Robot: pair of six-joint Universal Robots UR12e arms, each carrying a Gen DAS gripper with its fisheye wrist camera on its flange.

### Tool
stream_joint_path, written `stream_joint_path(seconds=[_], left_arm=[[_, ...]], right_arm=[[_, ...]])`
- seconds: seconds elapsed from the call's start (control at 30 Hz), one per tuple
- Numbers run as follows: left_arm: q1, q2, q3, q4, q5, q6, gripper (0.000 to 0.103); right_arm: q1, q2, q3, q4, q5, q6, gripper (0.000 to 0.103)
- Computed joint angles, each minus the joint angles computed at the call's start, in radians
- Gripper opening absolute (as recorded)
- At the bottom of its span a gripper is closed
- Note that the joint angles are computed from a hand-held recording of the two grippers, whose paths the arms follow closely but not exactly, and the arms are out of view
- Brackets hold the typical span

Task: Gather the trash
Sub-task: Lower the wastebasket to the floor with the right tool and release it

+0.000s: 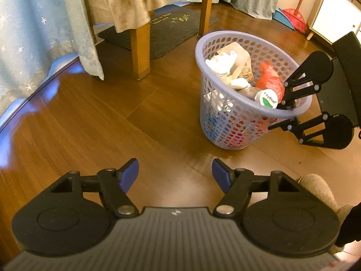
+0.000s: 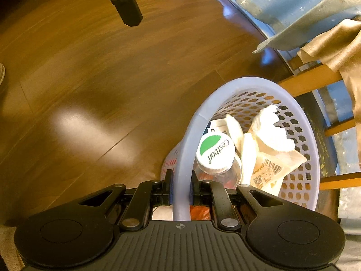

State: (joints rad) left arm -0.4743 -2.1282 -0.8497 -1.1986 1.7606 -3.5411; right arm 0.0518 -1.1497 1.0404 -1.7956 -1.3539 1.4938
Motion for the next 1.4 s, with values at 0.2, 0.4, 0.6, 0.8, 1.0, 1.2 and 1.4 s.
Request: stream_joint_path(seconds=[0.2, 0.4, 0.6, 0.8, 1.0, 1.2, 1.4], left_arm=[[-0.007, -0.032, 0.053, -0.015, -0.012, 0.025, 0.07], [-0.012, -0.055, 0.096, -0.035, -0.015, 0.038, 0.072], [-0.016, -0.068, 0.127, -0.053, -0.019, 0.047, 0.073], [-0.022, -0.088, 0.17, -0.08, -0.02, 0.052, 0.074], [-0.03, -0.116, 0.226, -0.106, -0.022, 0.051, 0.077], [-0.038, -0.152, 0.297, -0.15, -0.021, 0.037, 0.081], [-0.044, -0.184, 0.37, -0.206, -0.022, 0.01, 0.087]], right_arm=[[-0.013, 0.008, -0.018, 0.014, 0.036, 0.058, 0.009], [-0.024, 0.002, -0.016, 0.006, 0.04, 0.065, 0.01], [-0.036, -0.009, -0.003, -0.004, 0.026, 0.065, 0.012], [-0.045, -0.004, -0.021, 0.018, 0.015, 0.052, 0.013], [-0.067, -0.023, -0.006, 0.008, 0.035, 0.065, 0.016], [-0.082, -0.037, -0.005, 0.016, 0.048, 0.098, 0.02], [-0.101, -0.043, -0.024, 0.049, 0.077, 0.173, 0.03]])
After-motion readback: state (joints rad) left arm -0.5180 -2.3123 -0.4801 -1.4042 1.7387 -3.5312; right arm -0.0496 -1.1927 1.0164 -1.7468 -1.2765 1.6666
